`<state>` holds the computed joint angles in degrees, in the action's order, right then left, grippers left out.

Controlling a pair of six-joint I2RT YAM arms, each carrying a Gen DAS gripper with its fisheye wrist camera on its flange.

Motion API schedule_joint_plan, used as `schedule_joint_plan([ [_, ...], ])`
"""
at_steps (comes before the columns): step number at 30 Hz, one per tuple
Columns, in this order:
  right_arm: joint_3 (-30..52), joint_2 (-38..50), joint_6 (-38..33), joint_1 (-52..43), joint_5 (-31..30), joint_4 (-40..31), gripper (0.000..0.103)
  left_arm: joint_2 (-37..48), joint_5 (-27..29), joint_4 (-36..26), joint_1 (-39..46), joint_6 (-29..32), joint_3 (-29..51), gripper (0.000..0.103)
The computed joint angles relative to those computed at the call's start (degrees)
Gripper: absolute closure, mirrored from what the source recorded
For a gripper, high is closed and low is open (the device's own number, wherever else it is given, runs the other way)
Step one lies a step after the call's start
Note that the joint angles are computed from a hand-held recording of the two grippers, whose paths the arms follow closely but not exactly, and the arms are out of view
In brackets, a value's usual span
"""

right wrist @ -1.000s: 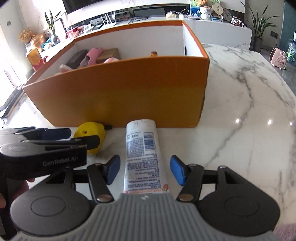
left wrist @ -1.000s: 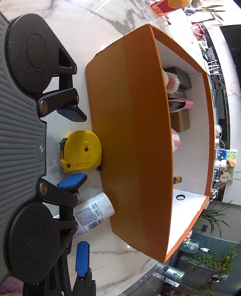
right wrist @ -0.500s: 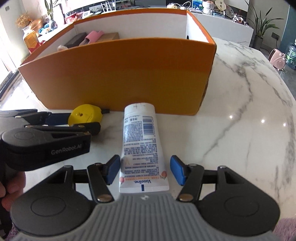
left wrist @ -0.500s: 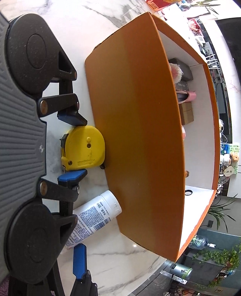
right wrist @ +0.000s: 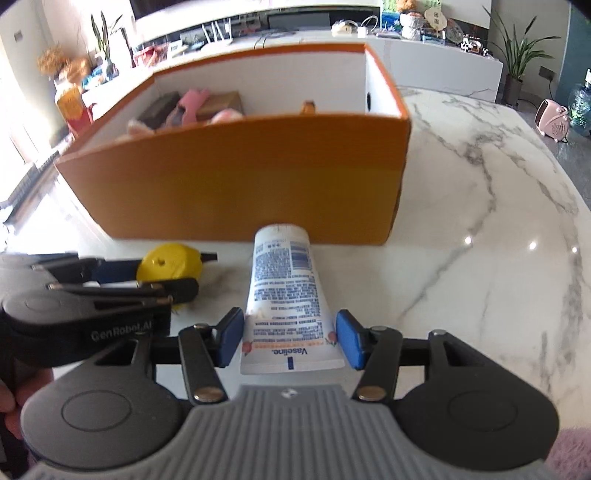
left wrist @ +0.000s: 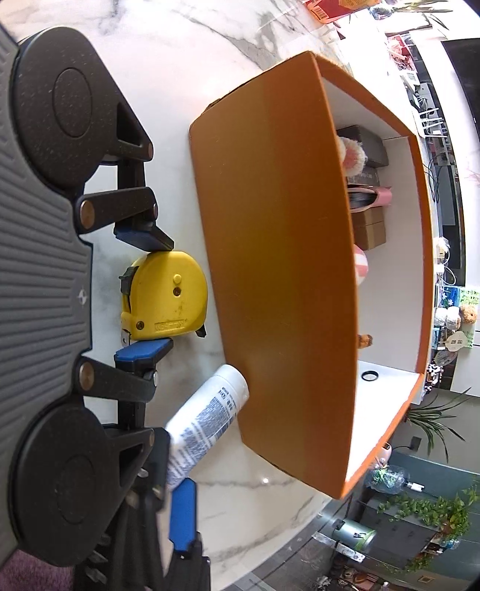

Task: Organize objects
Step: 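Lift the tape measure with the left tool while the right tool lifts and tilts the lotion tube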

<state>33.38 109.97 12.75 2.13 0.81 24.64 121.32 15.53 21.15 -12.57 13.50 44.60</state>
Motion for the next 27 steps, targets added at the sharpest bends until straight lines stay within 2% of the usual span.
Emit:
schedule_joint_plan([
  [5, -0.6, -3.7, 2.4, -3.5, -4.9, 0.7, 0.049, -2.2, 2.1, -1.9, 0.4, -0.5, -0.4, 0.045],
  [6, 0.0, -3.7, 3.1, -4.2, -6.4, 0.6, 0.076, -2.6, 2.5, -2.3, 0.4, -0.6, -0.4, 0.044],
  [7, 0.8, -3.8, 3.7, -4.9, -7.3, -0.4, 0.091, -3.0, 2.8, -2.7, 0.3, -0.7, -0.3, 0.044],
  [9, 3.4, -3.0, 4.5, -4.8, -7.3, -2.0, 0.084, -3.3, 3.4, -3.3, 0.3, -0.9, -0.1, 0.045],
  [14, 5.3, -4.1, 3.9, -3.6, -5.1, -5.8, 0.084, -4.3, 2.6, -3.9, 0.3, -0.5, -0.5, 0.044],
  [16, 6.0, -3.6, 3.4, -3.2, -3.8, -8.8, 0.071, -4.5, 2.5, -4.9, 0.4, -0.2, -0.4, 0.045],
  [19, 5.4, -2.9, 4.0, -3.0, -3.5, -11.7, 0.064, -4.7, 3.3, -5.7, 0.6, 0.8, -0.8, 0.044],
  [20, 4.9, -2.5, 4.3, -2.9, -3.4, -12.3, 0.056, -4.6, 3.7, -5.8, 0.6, 1.1, -1.0, 0.044],
  [21, 4.5, -2.4, 4.7, -2.6, -3.1, -12.9, 0.053, -4.5, 3.9, -5.8, 0.6, 1.3, -1.3, 0.045],
  [25, 2.9, -2.5, 6.1, -1.1, -0.8, -15.5, 0.053, -4.5, 3.7, -5.3, 0.0, 1.5, -2.6, 0.044],
  [27, 2.3, -2.3, 8.0, -2.7, -3.3, -16.7, 0.053, -4.6, 3.7, -5.2, 0.0, 1.5, -2.8, 0.044],
])
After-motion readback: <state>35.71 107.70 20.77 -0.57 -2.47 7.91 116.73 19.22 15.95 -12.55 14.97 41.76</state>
